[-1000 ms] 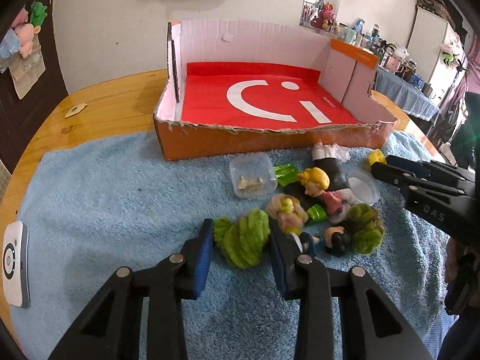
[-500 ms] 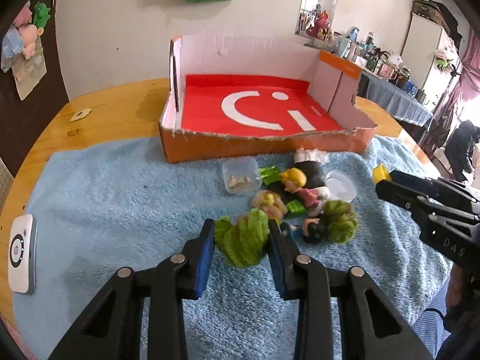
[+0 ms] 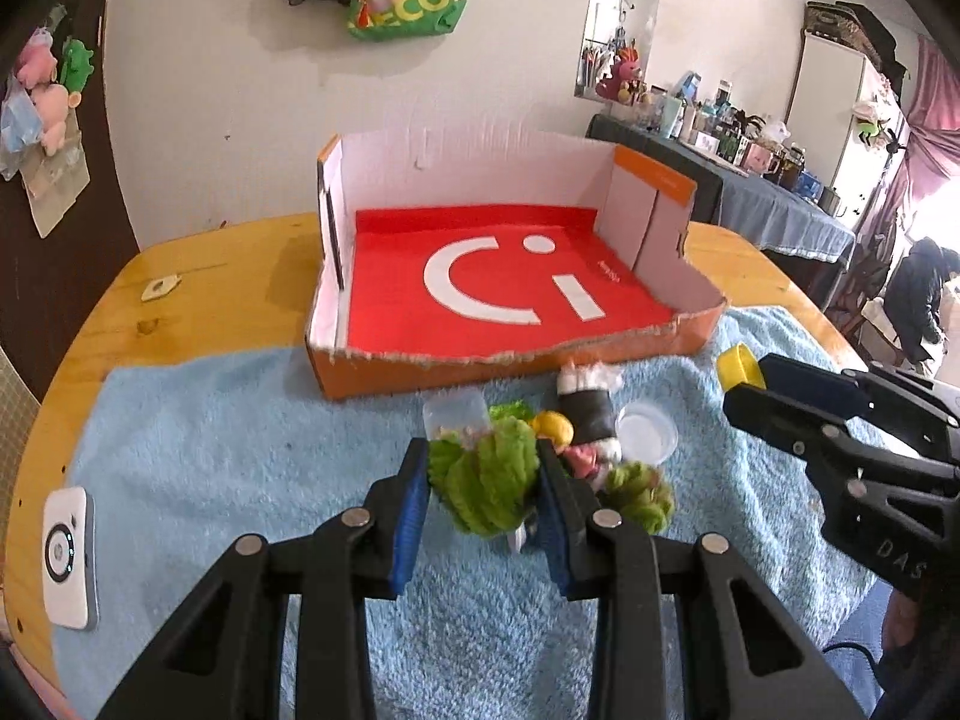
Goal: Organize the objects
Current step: 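Lift the green pompom with the left tool while the right tool carries the cap into the box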
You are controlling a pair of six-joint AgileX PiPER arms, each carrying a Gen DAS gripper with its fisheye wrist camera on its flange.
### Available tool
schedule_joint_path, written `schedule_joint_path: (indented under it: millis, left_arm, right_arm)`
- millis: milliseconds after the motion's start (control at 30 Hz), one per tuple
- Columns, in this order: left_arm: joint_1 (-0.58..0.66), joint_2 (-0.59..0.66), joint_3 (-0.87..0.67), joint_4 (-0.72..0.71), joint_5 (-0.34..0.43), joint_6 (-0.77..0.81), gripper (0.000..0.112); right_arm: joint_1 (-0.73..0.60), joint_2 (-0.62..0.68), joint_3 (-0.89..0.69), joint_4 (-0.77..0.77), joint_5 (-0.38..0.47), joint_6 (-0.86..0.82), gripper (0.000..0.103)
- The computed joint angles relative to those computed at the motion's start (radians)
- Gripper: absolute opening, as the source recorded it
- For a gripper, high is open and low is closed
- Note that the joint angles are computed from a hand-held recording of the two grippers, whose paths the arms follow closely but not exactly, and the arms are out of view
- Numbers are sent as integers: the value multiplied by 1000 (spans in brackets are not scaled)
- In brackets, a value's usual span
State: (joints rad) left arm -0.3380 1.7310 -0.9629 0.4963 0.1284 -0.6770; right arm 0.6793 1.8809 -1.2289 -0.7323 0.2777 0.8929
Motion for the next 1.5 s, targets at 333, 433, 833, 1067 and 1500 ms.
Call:
schedule_joint_path:
  millis: [333,433,833,1067,1500]
  left_arm:
    - [9,30,-93,-158,28,160,35]
    - [16,49,-135,-194,38,192,35]
    - [45,139,-316,-316,100,328,35]
    - [68,214,-453,-441,158,451,35]
    - [91,417,-790,-462,326,479,35]
  right_arm:
    - [-29,21,-68,186,-9,-180,29]
    - [-40,34,-104,237,-5,-233,29]
    - [-84,115,-272,472,51,-467,29]
    - [-108,188,-406,531,122,-534,29]
    - [-162,399,-784,641,331,-663,29]
